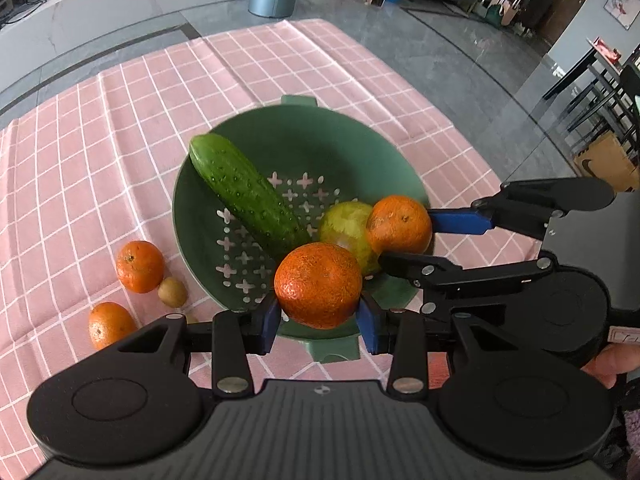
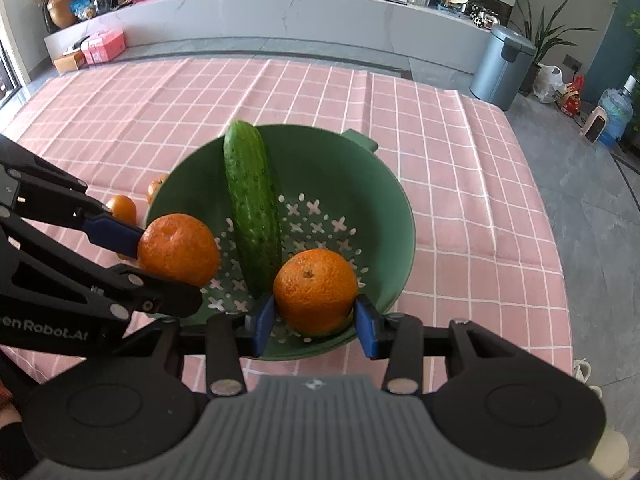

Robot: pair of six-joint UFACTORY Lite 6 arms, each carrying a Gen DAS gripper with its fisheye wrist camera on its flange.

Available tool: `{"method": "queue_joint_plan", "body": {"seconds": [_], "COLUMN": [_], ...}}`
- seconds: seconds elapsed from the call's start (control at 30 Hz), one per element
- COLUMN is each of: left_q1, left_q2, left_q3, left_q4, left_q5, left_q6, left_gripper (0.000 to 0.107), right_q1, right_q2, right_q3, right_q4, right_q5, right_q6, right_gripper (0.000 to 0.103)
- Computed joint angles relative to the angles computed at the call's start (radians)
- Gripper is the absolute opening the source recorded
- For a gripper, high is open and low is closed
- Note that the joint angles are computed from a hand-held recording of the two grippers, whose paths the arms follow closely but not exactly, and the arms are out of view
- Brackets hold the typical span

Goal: Organize fruits
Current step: 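Carry both mandarins over the colander and release them inside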

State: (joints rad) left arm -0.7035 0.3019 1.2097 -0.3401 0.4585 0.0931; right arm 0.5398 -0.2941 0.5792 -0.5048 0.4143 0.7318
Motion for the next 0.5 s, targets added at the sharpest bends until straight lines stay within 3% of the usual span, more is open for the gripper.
{"method": "queue_joint_plan", "body": {"seconds": [0.5], "left_q1": [-0.001], "left_q2": [0.061], "left_q3": [0.025], "left_q4": [0.016], "left_q5": [-0.013], "left_q6": [0.007], "left_gripper": [0.047], "right_q1": [-0.009], "right_q2": [0.035], "right_q3": [0.002], "right_q4": [-0.048], "right_q5": [-0.021], "right_q6": [-0.024], "right_gripper": [0.04]}}
